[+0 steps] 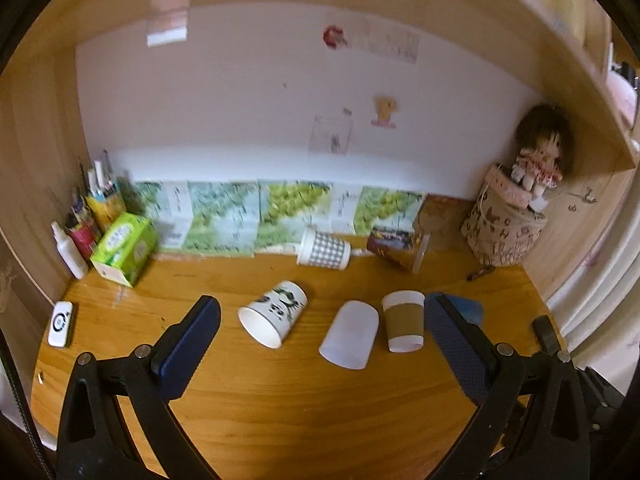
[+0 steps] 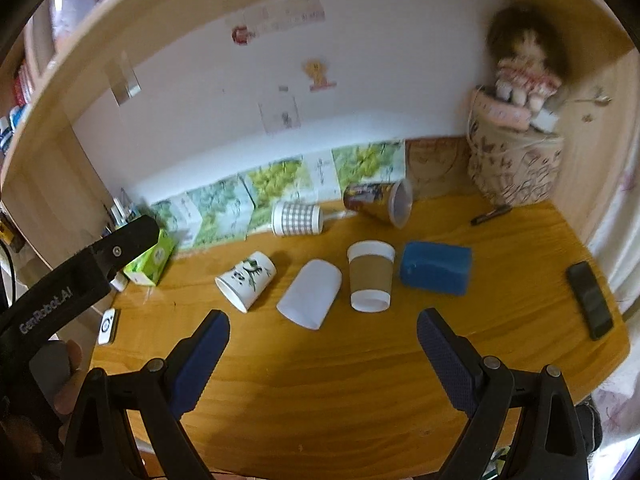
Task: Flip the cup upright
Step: 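Move the left tool toward the plain white cup lying on its side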
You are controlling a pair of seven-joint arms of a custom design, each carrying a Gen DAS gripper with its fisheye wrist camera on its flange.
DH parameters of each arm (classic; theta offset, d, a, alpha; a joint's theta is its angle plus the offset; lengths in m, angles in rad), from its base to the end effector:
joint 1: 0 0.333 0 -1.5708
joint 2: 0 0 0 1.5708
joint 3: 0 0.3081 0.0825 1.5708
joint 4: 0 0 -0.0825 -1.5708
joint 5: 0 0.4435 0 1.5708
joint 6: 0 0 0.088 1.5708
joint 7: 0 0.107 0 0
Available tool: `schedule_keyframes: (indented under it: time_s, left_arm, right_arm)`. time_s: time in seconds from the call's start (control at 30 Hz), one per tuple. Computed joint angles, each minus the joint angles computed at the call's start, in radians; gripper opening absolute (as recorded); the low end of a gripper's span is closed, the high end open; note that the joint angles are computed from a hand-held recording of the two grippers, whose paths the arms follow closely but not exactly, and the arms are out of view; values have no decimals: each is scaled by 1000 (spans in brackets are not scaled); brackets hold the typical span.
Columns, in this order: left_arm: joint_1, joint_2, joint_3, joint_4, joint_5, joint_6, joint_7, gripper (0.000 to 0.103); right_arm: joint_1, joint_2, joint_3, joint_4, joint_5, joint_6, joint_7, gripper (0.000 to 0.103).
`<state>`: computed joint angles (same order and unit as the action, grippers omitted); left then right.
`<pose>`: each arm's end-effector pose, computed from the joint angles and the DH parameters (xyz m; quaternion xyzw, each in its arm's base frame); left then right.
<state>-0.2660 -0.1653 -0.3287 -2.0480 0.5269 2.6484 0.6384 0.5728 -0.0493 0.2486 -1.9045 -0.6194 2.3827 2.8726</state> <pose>0.4978 -0.3649 0.5669 -0.6264 0.6586 -0.3468 0.2315 0.4429 0.4713 0.5522 -0.6132 0.7018 -0.1883 0.3097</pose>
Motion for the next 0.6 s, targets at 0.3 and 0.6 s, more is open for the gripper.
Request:
schedule_keyframes:
  time_s: [0.3, 0.6]
  left_arm:
    - [-76, 204, 18, 216, -28, -200, 88, 103]
    - [-149, 398, 70, 427, -69, -363, 208, 103]
  right_arm:
    - [-42, 48, -53, -23, 267, 121, -294, 96]
    - [-87, 130, -76, -20, 632, 149, -622, 96]
